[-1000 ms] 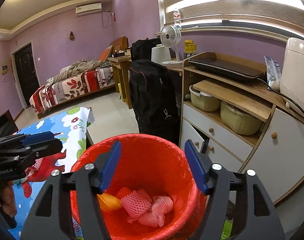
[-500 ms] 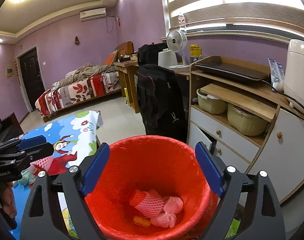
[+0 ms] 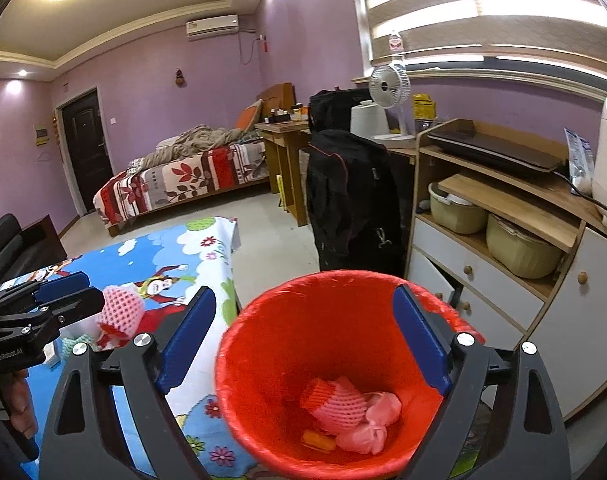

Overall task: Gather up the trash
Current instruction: 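Move both grippers back over the trash on the bed, then grasp the pink foam net with the right gripper while the left gripper approaches the white foam block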

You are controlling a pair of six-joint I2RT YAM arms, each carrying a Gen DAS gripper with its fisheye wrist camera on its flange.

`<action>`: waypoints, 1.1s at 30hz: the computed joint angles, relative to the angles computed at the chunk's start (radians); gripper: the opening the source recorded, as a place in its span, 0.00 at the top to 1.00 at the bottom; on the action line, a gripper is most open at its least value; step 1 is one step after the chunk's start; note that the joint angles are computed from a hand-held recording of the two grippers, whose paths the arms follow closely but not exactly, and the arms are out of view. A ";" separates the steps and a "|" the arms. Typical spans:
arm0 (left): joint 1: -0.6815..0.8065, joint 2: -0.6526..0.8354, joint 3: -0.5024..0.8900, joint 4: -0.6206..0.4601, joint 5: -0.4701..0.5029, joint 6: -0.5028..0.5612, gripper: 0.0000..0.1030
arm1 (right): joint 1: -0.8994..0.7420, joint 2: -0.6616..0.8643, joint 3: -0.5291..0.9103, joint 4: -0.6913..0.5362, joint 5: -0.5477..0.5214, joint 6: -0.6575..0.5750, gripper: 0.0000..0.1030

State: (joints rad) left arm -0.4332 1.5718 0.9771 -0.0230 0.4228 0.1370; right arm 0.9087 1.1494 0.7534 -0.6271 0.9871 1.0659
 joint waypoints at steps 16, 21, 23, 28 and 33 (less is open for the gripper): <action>0.227 -0.047 -0.085 0.016 0.063 0.021 0.42 | 0.033 0.134 0.067 0.163 -0.041 -0.100 0.18; 0.294 -0.039 -0.086 0.011 0.079 0.028 0.42 | 0.040 0.170 0.079 0.206 -0.060 -0.118 0.18; 0.312 -0.035 -0.087 0.012 0.082 0.029 0.42 | 0.041 0.184 0.087 0.222 -0.066 -0.130 0.18; 0.366 -0.018 -0.085 0.012 0.090 0.030 0.42 | 0.040 0.222 0.110 0.269 -0.087 -0.172 0.18; 0.411 0.001 -0.072 0.012 0.098 0.027 0.42 | 0.033 0.273 0.139 0.320 -0.118 -0.212 0.18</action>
